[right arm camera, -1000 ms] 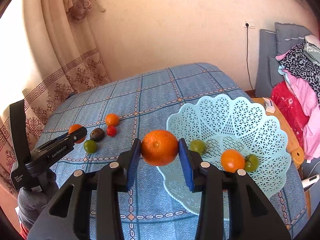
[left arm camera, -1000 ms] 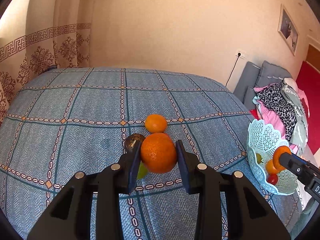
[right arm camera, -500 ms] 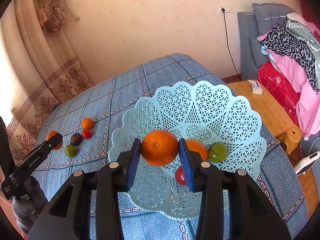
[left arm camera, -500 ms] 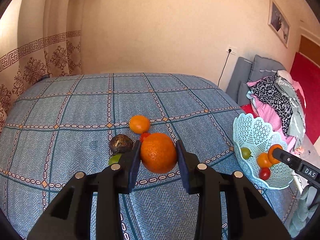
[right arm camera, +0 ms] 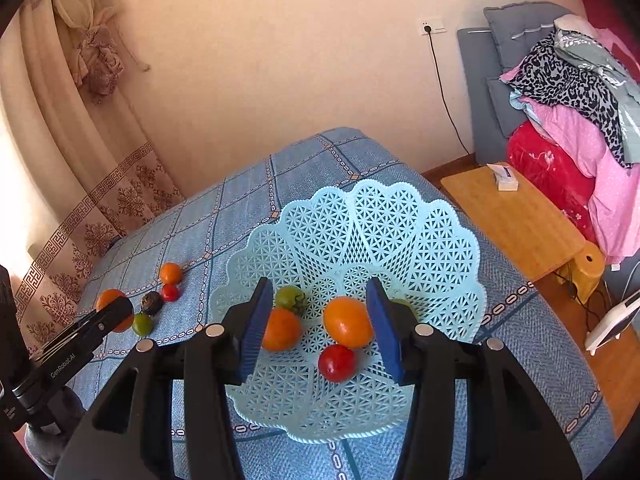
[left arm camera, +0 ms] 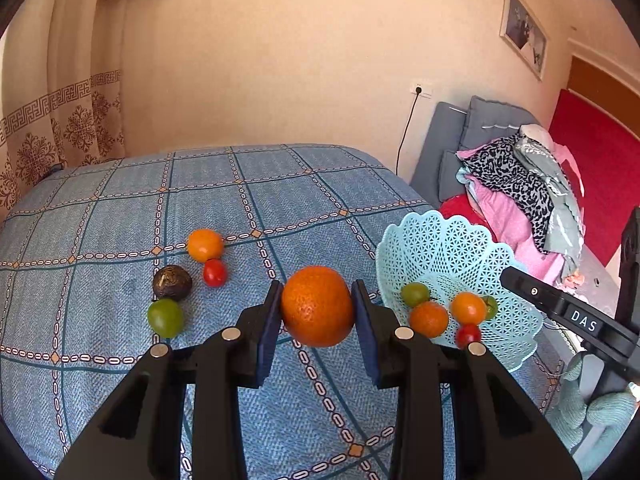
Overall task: Organize fruits
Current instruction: 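Carry both oranges over the blue basket and open both tools to drop them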
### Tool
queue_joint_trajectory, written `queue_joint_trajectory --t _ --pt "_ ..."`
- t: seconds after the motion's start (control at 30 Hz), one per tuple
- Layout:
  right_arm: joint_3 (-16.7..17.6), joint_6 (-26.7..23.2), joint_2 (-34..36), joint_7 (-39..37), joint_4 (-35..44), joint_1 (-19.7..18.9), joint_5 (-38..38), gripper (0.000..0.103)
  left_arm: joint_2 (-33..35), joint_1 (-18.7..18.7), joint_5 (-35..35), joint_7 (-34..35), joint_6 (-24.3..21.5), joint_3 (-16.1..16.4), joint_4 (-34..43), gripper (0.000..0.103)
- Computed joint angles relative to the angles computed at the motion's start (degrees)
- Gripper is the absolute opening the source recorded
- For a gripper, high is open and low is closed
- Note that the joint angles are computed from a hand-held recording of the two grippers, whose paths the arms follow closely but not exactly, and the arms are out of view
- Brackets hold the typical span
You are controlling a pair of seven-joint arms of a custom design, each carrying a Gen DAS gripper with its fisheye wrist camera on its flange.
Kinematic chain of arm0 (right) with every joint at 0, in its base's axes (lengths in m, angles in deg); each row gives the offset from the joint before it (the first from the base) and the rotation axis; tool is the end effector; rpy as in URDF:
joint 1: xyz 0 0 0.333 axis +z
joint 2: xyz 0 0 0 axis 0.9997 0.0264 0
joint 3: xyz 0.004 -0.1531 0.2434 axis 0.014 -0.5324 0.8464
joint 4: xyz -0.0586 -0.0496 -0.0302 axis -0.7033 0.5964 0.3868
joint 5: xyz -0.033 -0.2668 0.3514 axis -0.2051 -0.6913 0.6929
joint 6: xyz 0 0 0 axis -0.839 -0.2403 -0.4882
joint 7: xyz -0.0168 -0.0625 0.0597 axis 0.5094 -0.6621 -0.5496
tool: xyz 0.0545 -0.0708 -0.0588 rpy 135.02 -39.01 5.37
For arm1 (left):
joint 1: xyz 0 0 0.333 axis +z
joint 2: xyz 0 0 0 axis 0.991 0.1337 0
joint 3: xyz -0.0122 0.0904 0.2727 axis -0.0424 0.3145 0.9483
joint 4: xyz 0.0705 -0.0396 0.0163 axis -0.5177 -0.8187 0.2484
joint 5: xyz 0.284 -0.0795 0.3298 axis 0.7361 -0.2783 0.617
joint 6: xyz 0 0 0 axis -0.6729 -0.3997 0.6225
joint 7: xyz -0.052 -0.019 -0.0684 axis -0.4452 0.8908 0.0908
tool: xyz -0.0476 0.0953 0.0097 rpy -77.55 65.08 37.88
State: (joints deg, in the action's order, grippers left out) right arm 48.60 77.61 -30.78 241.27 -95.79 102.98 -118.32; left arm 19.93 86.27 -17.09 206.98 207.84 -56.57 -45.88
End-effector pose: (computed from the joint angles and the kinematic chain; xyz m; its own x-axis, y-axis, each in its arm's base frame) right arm 0.6115 0.2237 0.4953 -0.1661 -0.9213 -0.3517 -0.5506 0.3825 -0.7420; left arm 0.6606 0.0036 0.5176 -0.4012 -0.9019 0.1602 -0.5984 0.1256 -0.7913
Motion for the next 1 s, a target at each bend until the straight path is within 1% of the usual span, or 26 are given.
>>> queue_joint_trajectory --t 0.1,0.2,0.43,0.53,0.67,0.9,0.97,1.0 --pt "-0.18 -0.31 -1.33 4.47 -1.25 -0.37 -4.81 0.050 -0.97 -0.66 -0.27 0.68 -0.68 -0.43 -0.62 0.035" --pt "0.10 0.19 -2.50 7.25 -2.50 -1.41 -7.80 0.050 -1.58 -1.59 -0.25 1.11 -1.55 -0.65 -1.00 0.035" --pt "1.09 0.96 -4.23 11.51 -4.40 -3.68 -12.59 0.050 -1.27 -3.92 1.91 1.25 -1.24 -1.44 -1.16 0.035" --pt "1.37 1.38 -4.71 12.90 -4.98 -4.53 -14.23 0.050 0.31 -4.68 3.87 0.00 -0.90 -2.08 0.41 0.035" --pt "1.43 2.31 -5.20 13.39 -5.78 -5.52 -14.54 0.050 3.59 -5.03 7.29 -2.59 -2.21 -3.15 4.12 0.035" --pt "2.05 3.42 -6.33 16.74 -7.12 -7.31 -17.41 0.051 8.93 -4.89 13.18 -8.11 -4.91 -5.19 10.46 0.036" --pt "2.30 3.04 -6.53 17.52 -7.19 -7.64 -18.53 0.051 9.72 -4.79 14.39 -9.13 -5.14 -5.68 11.40 0.038" --pt "2.40 2.87 -6.63 17.99 -7.27 -7.76 -19.05 0.051 9.86 -4.60 14.26 -9.09 -5.11 -6.00 11.59 0.046"
